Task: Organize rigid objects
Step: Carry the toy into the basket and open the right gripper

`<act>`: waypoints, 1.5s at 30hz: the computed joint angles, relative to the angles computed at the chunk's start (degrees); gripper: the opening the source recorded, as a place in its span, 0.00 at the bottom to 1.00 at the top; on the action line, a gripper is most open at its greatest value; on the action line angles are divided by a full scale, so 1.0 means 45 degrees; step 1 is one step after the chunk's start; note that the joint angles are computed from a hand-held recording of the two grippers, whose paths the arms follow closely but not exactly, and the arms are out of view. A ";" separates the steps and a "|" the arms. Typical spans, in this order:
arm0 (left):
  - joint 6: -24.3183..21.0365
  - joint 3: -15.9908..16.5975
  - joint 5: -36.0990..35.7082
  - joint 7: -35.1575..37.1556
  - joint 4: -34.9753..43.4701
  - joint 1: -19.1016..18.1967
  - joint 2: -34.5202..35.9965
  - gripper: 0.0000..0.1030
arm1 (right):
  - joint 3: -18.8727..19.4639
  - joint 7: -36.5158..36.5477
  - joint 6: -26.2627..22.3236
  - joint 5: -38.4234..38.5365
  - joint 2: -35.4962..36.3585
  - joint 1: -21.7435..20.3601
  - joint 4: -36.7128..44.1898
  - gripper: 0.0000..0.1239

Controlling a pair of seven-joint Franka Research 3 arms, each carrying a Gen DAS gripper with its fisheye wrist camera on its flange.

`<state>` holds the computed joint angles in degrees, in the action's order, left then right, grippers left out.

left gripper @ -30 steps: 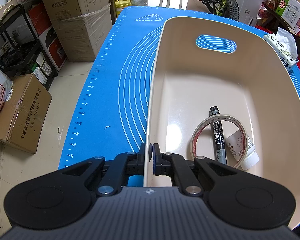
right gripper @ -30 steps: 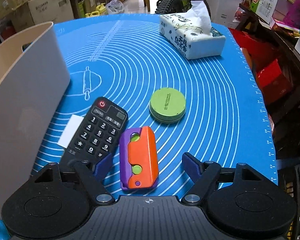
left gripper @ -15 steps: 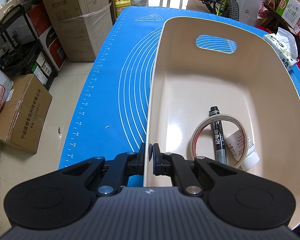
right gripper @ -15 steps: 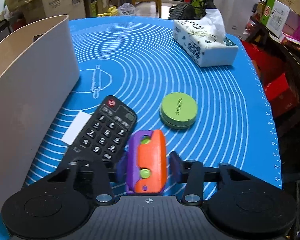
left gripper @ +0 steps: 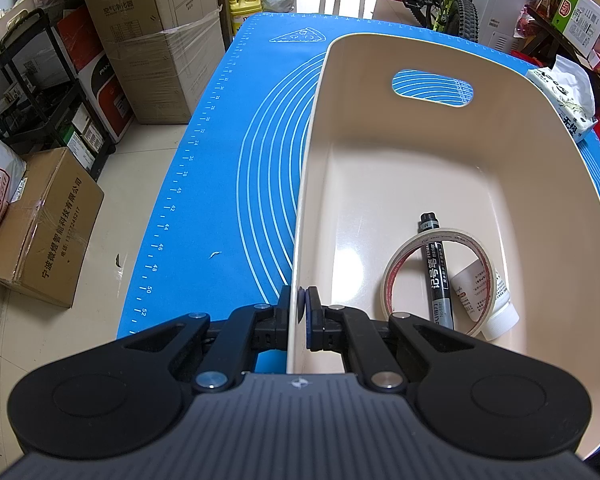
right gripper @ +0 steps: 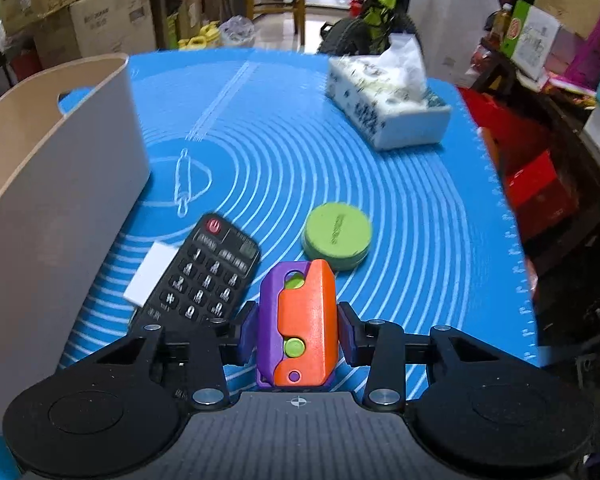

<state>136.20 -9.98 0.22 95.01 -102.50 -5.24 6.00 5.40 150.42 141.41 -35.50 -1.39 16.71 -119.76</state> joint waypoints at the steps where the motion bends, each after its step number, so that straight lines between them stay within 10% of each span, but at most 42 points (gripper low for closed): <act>1: -0.0002 -0.0007 0.0007 -0.0012 -0.0001 -0.0006 -0.0002 0.07 | 0.0030 0.0159 -0.0111 -0.0266 -0.0047 0.0017 0.0034 0.39; 22: -0.0005 -0.0003 0.0022 0.0026 -0.0002 0.0013 -0.0010 0.07 | 0.0668 0.3074 0.1091 -0.4330 0.0236 0.0615 0.2178 0.39; 45: 0.0000 0.0006 -0.0013 0.0089 0.0004 0.0041 0.0000 0.07 | -0.0494 -0.2598 0.0562 0.1120 0.3859 0.3193 0.5965 0.39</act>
<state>136.20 -9.96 0.17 95.41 -102.49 -5.06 6.00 3.18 138.73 143.94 -30.46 15.97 31.07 -92.92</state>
